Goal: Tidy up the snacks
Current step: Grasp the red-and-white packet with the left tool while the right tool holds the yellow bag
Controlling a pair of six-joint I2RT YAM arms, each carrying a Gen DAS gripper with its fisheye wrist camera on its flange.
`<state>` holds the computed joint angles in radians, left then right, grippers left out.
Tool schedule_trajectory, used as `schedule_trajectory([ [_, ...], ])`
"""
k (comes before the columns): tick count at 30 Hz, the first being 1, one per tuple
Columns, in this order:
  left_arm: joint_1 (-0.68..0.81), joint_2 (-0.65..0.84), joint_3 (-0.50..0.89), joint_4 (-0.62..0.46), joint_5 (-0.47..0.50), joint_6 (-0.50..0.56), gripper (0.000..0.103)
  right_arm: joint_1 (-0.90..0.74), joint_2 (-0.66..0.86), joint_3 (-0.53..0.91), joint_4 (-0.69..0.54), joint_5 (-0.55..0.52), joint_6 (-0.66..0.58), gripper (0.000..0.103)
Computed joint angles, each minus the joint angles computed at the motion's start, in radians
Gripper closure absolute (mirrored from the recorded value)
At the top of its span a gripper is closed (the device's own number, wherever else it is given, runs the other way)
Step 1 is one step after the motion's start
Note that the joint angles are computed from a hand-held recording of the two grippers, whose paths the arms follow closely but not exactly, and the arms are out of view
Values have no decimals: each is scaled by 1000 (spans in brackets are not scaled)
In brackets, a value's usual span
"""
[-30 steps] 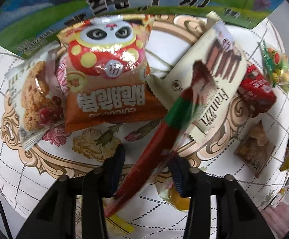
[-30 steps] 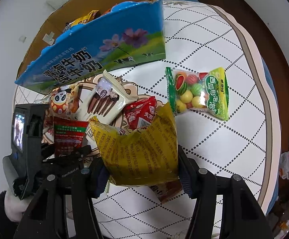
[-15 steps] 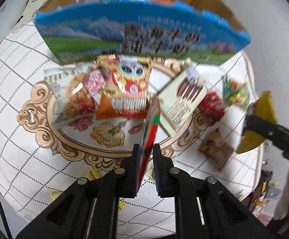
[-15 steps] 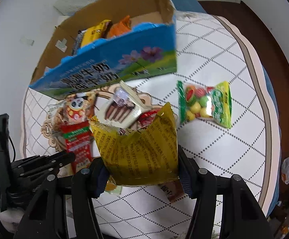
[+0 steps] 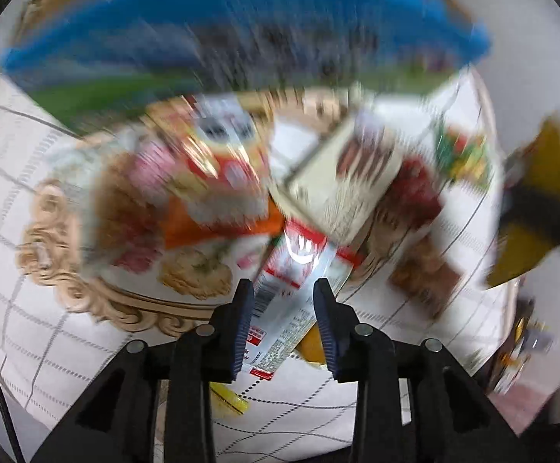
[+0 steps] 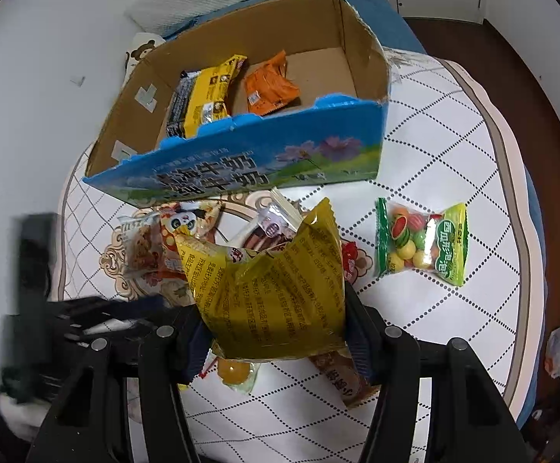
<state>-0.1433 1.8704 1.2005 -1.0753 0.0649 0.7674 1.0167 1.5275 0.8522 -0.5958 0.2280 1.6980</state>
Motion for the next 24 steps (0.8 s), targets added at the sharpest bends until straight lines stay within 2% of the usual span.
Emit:
schedule_trajectory([
  [4, -24, 25, -109, 127, -85, 40, 70, 21, 1, -30, 17, -12, 35, 41],
  [5, -30, 19, -126, 147, -89, 48, 65, 25, -1, -41, 23, -15, 46, 41],
  [6, -34, 11, -135, 157, -90, 64, 54, 28, -3, -51, 28, -17, 54, 41],
  [7, -42, 5, -143, 166, -97, 81, 48, 32, -3, -59, 34, -17, 64, 41],
  [10, -59, 21, -144, 162, -120, 107, 42, 42, -9, -86, 63, -22, 86, 41],
  [14, -46, 11, -155, 180, -114, 133, 42, 55, -4, -93, 73, -21, 97, 41],
  [18, -27, -36, -225, 240, -103, 133, 50, 67, -8, -96, 71, -12, 111, 41],
  [24, 84, -129, -195, 141, -68, 171, 57, 86, -38, -97, 40, 12, 136, 41],
])
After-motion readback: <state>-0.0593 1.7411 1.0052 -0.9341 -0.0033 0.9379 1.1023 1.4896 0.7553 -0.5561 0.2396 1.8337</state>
